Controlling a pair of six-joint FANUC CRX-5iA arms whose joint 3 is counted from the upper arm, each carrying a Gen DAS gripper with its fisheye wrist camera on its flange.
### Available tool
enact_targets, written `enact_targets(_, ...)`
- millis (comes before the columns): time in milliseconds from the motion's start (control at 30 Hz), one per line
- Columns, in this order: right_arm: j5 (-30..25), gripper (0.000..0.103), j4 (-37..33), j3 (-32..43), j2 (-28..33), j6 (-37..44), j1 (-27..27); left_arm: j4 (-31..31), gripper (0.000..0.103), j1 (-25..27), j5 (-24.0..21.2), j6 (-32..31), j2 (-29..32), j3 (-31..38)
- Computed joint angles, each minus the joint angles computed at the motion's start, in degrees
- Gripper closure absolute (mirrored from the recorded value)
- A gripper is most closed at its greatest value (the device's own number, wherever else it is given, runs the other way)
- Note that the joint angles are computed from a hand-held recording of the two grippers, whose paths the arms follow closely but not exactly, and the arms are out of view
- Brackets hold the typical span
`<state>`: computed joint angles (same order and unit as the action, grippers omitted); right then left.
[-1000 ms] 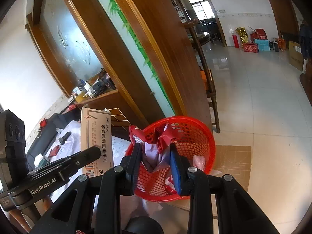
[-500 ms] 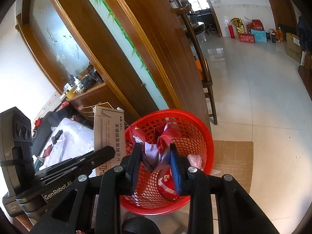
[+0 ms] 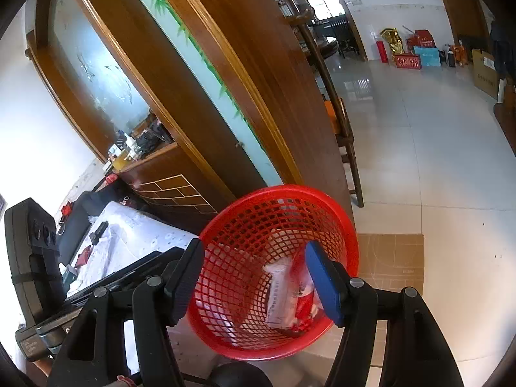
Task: Collect trash
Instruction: 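Open both tools to drop the box and bag into the basket, then grasp the white glove with left tool while right tool grasps the green towel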
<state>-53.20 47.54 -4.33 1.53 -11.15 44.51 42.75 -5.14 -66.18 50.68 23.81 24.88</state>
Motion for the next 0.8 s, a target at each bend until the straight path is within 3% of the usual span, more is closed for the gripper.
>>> enact_targets(133, -0.72, 0.032, 1.69, 1.17, 0.16, -0.55, 1.47, 3.63, 0.036, 4.25, 1.52, -2.19, -4.83, -5.72)
enact_targets(267, -0.91, 0.026, 3.94, 3.55, 1.5, 0.31, 3.64, 6.63, 0.025, 10.88, 6.36, -5.48, -12.84, -14.54)
enact_targets(367, 0.05, 0.022, 4.82, 6.82, 4.0, 2.97, 5.16, 5.34, 0.024, 17.72, 11.04, -5.3, -19.19, -20.08)
enact_targets(600, 5.59, 0.018, -1.44, 23.27, 15.72, 19.74, 8.47, -0.38, 0.024, 33.12, 15.91, -1.67, -26.58, -26.07)
enact_targets(800, 6.0, 0.012, -13.59, 43.03, 28.29, 37.7, 11.3, -6.35, 0.024, 42.55, 14.24, 7.94, -26.49, -24.89)
